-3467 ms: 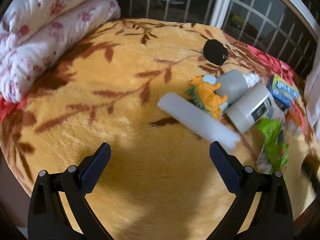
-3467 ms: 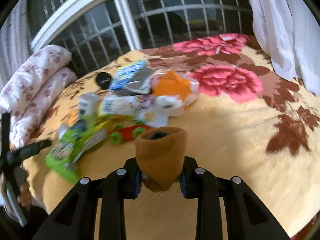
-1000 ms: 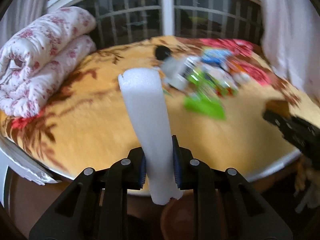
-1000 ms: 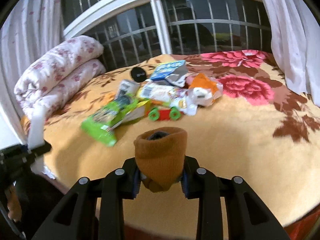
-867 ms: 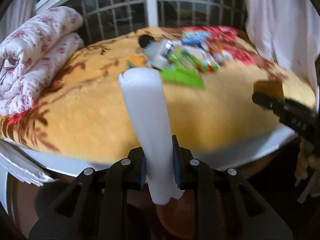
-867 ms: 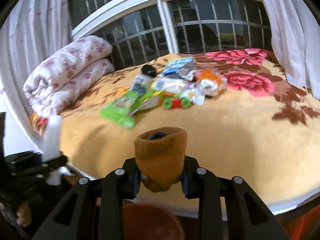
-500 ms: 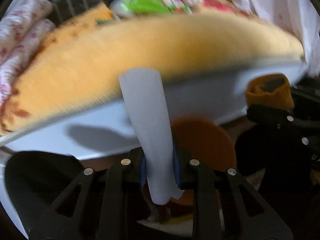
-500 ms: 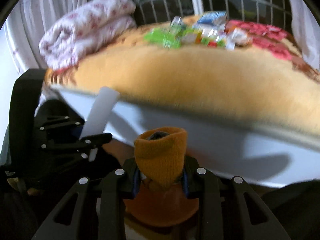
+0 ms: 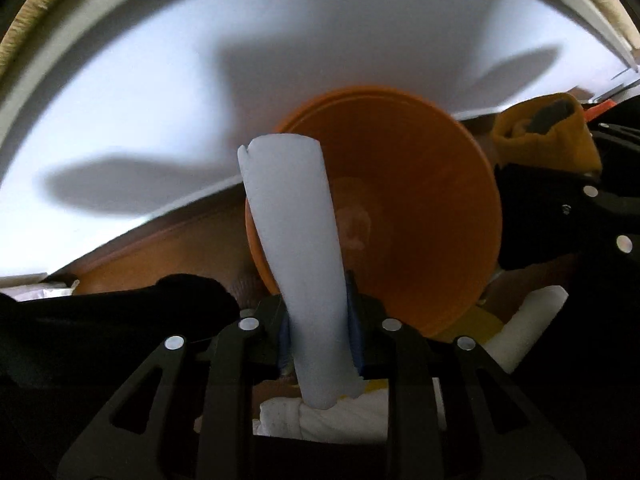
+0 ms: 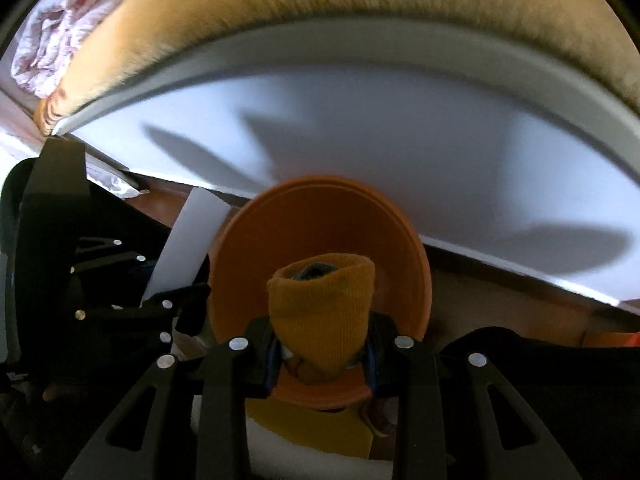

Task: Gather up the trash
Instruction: 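Lower both tools to the orange bin and open them, dropping the cup and tube, then grasp the green snack bag with the right tool while the left tool grasps the yellow dinosaur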

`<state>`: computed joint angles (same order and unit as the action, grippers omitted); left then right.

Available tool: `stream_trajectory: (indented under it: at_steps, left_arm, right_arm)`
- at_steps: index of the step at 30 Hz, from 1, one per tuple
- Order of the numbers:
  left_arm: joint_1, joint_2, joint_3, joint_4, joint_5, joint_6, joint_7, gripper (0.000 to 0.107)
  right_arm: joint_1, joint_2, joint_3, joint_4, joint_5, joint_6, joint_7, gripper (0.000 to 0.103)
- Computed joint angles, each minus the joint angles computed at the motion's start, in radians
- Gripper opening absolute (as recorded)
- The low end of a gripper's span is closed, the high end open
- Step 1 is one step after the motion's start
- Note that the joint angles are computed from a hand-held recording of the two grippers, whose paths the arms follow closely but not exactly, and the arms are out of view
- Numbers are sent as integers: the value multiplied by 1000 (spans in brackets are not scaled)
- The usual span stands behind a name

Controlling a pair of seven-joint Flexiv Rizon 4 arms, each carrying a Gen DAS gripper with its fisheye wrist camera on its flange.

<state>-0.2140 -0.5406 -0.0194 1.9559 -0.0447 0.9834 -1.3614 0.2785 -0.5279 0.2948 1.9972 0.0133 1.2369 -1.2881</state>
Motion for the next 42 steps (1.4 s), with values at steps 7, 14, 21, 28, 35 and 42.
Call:
stream_trajectory:
  at_steps: [7, 14, 21, 28, 35, 42]
  left_arm:
    - [-18, -9, 34, -35, 68, -29, -38, 70]
    - [12, 8, 22, -18, 41, -7, -41, 72]
    - [47, 101, -14, 115, -9, 287, 5, 72]
    - [-37, 163, 132, 134, 76, 635, -58, 87]
    - [-163, 84, 326, -38, 6, 729, -117, 91]
    - [-132, 14, 332, -155, -88, 708, -115, 91]
  right_arm:
    - [11, -12, -28, -3, -19, 8, 46, 73]
    - [12, 49, -42, 67, -28, 81, 82, 73]
    - [-60, 181, 17, 157, -3, 174, 10, 73]
    - [-219, 220, 206, -23, 274, 110, -289, 73]
    - [-163, 87, 132, -355, 368, -33, -328, 75]
    - [-60, -122, 2, -704, 302, -198, -108, 75]
